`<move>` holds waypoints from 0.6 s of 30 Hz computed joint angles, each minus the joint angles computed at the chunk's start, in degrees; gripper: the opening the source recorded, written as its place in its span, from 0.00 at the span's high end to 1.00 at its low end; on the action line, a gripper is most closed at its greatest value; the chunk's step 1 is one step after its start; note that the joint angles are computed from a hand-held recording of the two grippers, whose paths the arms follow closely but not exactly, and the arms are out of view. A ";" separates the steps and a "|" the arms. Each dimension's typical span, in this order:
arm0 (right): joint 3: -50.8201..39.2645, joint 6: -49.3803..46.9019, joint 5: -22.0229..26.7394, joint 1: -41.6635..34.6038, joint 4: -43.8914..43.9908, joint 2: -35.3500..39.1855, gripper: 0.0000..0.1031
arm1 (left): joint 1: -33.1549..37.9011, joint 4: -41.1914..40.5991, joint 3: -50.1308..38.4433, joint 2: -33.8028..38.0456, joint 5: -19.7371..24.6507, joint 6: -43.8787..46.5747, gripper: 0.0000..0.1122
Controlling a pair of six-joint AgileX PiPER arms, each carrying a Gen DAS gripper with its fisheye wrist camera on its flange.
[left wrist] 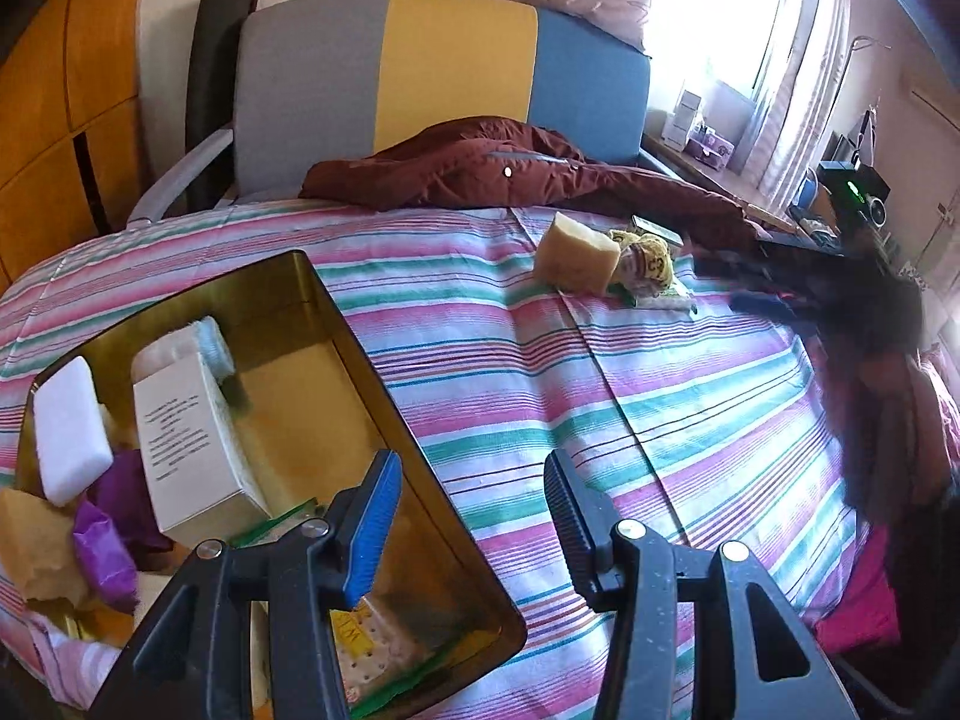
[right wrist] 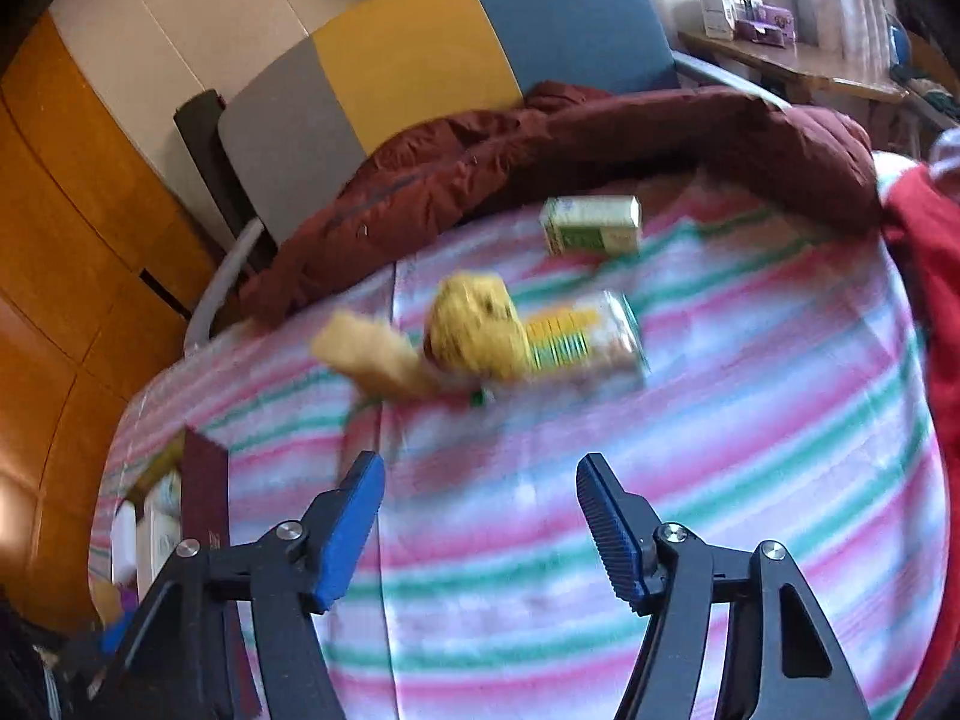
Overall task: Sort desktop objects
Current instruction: 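Withdraw both open tools from the tray toward the remaining items, then grasp the yellow sock with the right tool while the left grasps a yellow sponge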
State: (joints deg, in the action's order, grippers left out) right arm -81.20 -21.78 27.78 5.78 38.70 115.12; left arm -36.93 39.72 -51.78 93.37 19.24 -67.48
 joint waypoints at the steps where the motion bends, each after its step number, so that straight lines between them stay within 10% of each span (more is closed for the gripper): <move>1: -3.00 1.08 0.99 -0.07 -0.32 1.91 0.32 | 0.08 -0.15 -0.12 0.22 -0.09 0.17 0.56; 8: -27.22 14.67 9.88 1.18 -10.34 17.35 0.27 | 1.72 -3.48 -1.26 1.79 -0.87 3.59 0.55; 11: -36.29 16.72 16.68 2.14 -14.74 22.88 0.46 | 2.41 -5.06 -2.18 2.58 -1.08 5.39 0.55; 18: -31.18 10.62 14.72 1.24 -12.39 20.41 0.61 | 3.16 -11.03 -5.43 4.97 -1.40 12.20 0.55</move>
State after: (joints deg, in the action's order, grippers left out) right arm -112.38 -11.16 42.50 7.02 26.31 135.53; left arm -33.77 28.69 -57.21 98.34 17.85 -55.28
